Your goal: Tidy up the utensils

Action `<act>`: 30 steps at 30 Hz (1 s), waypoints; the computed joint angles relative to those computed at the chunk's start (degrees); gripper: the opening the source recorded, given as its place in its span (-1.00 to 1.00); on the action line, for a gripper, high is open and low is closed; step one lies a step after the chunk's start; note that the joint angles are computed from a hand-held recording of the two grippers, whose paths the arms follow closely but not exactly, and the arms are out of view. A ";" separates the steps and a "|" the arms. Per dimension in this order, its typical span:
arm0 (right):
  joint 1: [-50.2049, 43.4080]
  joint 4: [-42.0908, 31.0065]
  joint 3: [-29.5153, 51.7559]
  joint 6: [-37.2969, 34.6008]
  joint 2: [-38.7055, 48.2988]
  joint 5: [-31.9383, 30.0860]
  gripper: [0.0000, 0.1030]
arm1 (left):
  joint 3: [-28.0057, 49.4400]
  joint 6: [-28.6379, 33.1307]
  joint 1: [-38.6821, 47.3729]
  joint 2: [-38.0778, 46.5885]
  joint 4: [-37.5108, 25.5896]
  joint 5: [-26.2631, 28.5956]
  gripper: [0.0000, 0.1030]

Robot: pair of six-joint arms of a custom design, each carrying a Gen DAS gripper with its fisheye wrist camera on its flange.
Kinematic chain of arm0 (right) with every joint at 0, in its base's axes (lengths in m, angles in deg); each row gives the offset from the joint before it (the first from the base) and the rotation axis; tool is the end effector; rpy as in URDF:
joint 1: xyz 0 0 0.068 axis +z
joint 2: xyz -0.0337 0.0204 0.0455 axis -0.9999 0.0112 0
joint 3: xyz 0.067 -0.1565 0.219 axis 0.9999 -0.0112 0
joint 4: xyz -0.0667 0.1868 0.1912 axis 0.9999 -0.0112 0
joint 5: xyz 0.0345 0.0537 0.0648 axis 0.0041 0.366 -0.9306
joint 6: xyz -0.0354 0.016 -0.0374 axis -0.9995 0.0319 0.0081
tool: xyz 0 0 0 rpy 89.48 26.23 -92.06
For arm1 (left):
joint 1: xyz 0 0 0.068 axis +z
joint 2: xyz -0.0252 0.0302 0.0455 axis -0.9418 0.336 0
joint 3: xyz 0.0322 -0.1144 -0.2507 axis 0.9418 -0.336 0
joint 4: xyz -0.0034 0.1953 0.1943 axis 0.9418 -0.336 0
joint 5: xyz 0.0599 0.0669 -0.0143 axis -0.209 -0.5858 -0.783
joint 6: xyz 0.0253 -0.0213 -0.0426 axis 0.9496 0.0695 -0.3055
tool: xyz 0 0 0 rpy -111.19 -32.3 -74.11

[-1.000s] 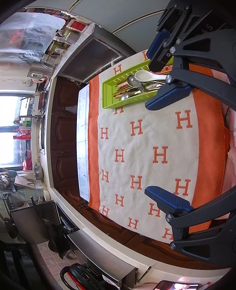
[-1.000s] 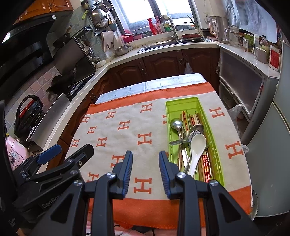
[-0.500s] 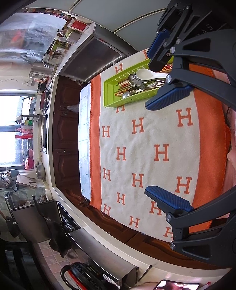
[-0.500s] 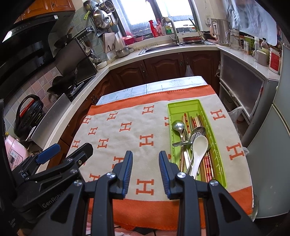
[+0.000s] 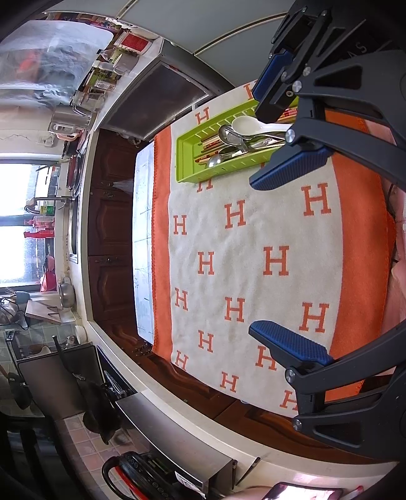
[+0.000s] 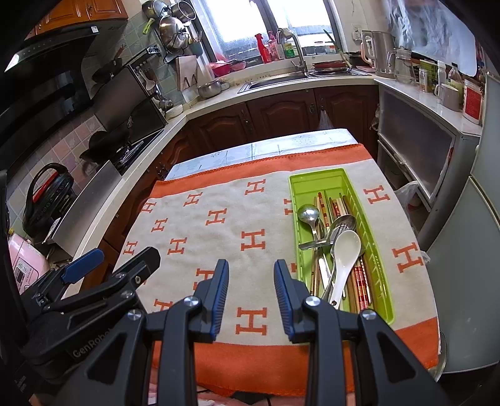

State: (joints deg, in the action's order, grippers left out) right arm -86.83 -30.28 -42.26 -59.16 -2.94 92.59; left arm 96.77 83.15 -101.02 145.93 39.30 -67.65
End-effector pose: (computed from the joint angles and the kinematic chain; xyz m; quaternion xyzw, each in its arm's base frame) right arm 0.1914 0.0061 0.2727 0.2023 0.9114 0.0577 0.3538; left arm 0.2594 -0.1487 0.2826 0.1753 0.9165 -0.0579 0.3550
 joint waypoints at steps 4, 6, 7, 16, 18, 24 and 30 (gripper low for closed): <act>0.07 0.09 -0.08 -0.08 -0.05 0.21 -0.42 | 0.00 0.09 0.11 0.10 0.17 0.04 0.63; 0.54 0.31 -0.06 0.37 0.18 0.62 -0.42 | 0.09 0.18 0.20 0.13 0.09 0.14 0.63; 0.60 0.27 -0.02 0.41 0.19 0.69 -0.42 | 0.17 0.20 0.22 0.15 0.04 0.19 0.63; 0.66 0.34 -0.09 0.45 0.20 0.70 -0.42 | 0.01 0.19 0.21 0.08 0.10 0.18 0.63; 0.71 0.37 -0.12 0.48 0.19 0.77 -0.42 | 0.04 0.20 0.17 0.09 0.10 0.08 0.63; 0.67 0.39 -0.19 0.44 0.15 0.73 -0.42 | -0.08 0.04 0.04 0.00 0.04 -0.06 0.63; 0.59 0.42 -0.25 0.38 0.10 0.63 -0.42 | -0.03 -0.16 -0.09 -0.04 -0.10 -0.23 0.63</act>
